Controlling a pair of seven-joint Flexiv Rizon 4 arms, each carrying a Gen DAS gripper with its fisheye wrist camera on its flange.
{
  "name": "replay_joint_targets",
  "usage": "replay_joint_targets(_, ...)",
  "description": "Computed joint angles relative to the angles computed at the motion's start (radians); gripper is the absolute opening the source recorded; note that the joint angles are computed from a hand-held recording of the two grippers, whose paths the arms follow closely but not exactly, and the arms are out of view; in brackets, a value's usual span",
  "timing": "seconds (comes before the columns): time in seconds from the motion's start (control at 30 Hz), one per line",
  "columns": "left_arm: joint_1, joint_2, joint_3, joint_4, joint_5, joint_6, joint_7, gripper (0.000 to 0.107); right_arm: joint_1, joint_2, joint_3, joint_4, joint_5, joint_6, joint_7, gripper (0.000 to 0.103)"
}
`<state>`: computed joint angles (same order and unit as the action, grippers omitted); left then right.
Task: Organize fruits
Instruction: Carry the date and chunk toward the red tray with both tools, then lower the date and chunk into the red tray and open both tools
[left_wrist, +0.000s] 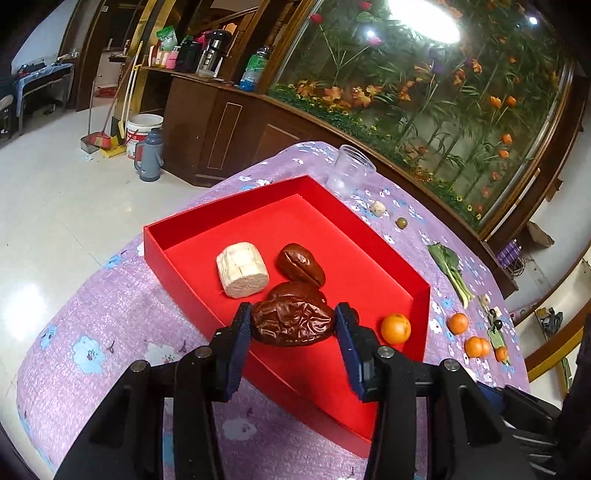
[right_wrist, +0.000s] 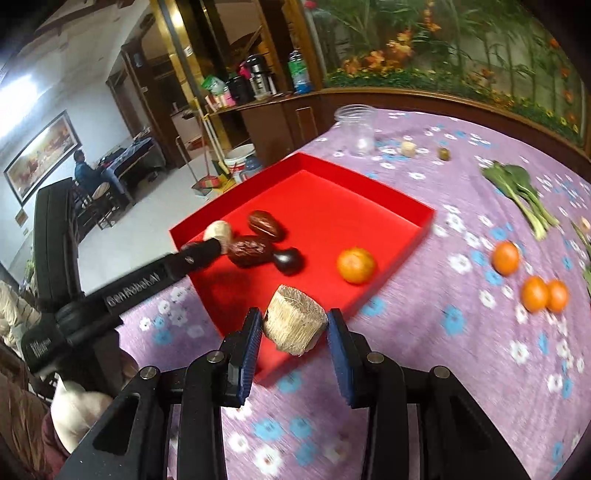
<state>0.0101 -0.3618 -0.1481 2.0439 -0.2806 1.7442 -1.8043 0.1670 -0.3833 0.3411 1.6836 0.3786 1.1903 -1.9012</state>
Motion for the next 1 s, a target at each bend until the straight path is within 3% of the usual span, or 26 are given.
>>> replay_joint_targets(0.07,-0.030,-0.006,0.036,-0.009,0.001,-0.002,-0.002,0.044,0.029,-0.020,-0.013,-0.015,-0.032,0.002,0.020,0.040)
replay_joint_targets(0.17,0.014,-0.013,-0.012,-0.008,0.010,0.005,0.012,0.044,0.060,-0.054,-0.026,-0.034,-0.082,0.010,0.050,0.040)
replay_joint_targets(0.23,-0.046,-0.023,0.054,-0.027,0.011,-0.002,0.012,0.044,0.071,-0.070,-0.034,-0.039,-0.114,0.024,0.067,0.040)
replay_joint_targets(0.3,-0.043,-0.031,0.048,-0.035,0.011,-0.002,0.016,0.044,0.075,-0.087,-0.035,-0.048,-0.139,0.033,0.083,0.040)
replay_joint_targets(0.43,-0.035,-0.035,0.031,-0.043,0.012,0.000,0.021,0.059,0.064,-0.111,-0.023,-0.069,-0.163,0.034,0.102,0.040)
replay_joint_targets(0.5,-0.088,-0.038,0.089,-0.059,0.007,-0.015,0.015,0.066,0.055,-0.118,-0.014,-0.075,-0.164,0.034,0.107,0.040)
replay_joint_targets(0.6,-0.111,-0.037,0.115,-0.064,0.003,-0.023,0.011,0.067,0.043,-0.126,-0.002,-0.086,-0.162,0.031,0.107,0.041)
replay_joint_targets(0.77,-0.200,-0.029,0.218,-0.079,0.006,-0.056,-0.021,0.069,0.024,-0.121,0.016,-0.083,-0.146,0.041,0.098,0.054)
replay_joint_targets(0.9,-0.328,-0.029,0.367,-0.105,0.054,-0.090,-0.073,0.069,0.003,-0.108,0.029,-0.077,-0.117,0.048,0.092,0.055)
replay_joint_targets(1.0,-0.465,-0.035,0.530,-0.138,0.129,-0.127,-0.150,0.073,-0.014,-0.094,0.037,-0.069,-0.090,0.051,0.086,0.057)
